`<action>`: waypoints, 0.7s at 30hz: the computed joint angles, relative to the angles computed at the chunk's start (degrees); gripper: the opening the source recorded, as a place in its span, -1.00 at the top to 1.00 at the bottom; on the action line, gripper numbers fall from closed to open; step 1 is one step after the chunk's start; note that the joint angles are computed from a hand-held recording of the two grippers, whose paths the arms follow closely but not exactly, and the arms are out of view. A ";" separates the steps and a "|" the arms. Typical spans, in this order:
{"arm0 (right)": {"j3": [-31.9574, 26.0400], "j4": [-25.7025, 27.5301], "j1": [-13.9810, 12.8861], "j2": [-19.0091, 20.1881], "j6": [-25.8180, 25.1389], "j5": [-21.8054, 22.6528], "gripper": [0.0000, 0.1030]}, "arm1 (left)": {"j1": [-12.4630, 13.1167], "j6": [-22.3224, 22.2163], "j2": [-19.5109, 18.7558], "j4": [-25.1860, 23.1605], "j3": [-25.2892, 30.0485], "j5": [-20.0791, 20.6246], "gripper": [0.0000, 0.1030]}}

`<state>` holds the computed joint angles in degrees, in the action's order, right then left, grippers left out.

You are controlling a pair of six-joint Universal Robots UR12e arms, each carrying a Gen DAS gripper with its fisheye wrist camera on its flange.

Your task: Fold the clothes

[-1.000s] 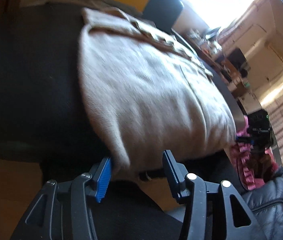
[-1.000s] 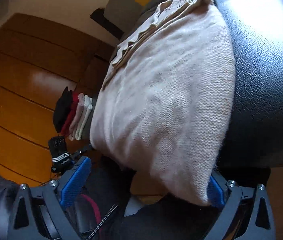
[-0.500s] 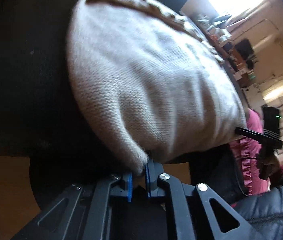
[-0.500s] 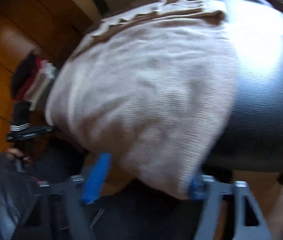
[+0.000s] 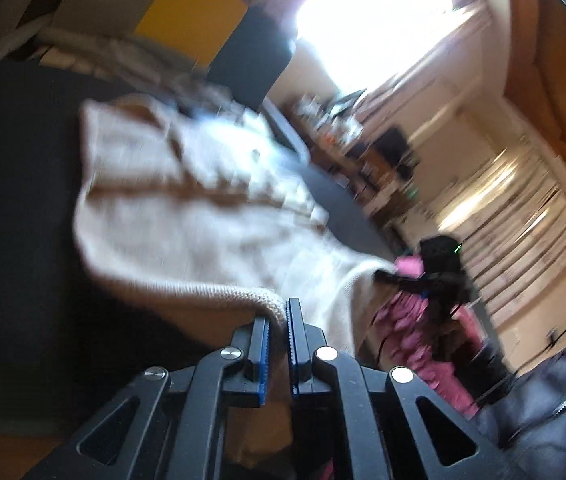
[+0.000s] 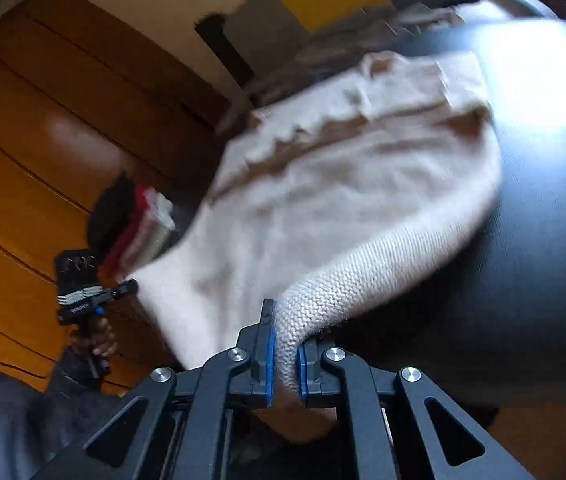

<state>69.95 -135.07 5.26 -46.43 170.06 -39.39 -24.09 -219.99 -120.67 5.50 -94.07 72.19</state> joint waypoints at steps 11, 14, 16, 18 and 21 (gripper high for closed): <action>-37.00 4.31 1.07 21.09 18.08 -3.03 0.77 | 6.51 -7.08 -10.69 -9.37 16.97 3.03 0.90; -49.35 14.37 1.39 28.49 21.06 -6.53 0.76 | 6.81 -6.06 -13.33 -21.59 20.05 1.83 0.93; -47.30 14.99 1.21 28.15 20.59 -5.44 0.87 | 6.77 -6.72 -13.08 -19.15 18.38 1.10 0.93; -39.90 10.10 0.83 24.97 20.89 -3.79 0.87 | 6.45 -6.69 -11.87 -18.23 15.92 0.82 0.92; -30.56 4.93 0.24 20.91 21.83 -0.92 0.89 | 5.84 -7.00 -9.99 -17.52 12.54 0.70 0.92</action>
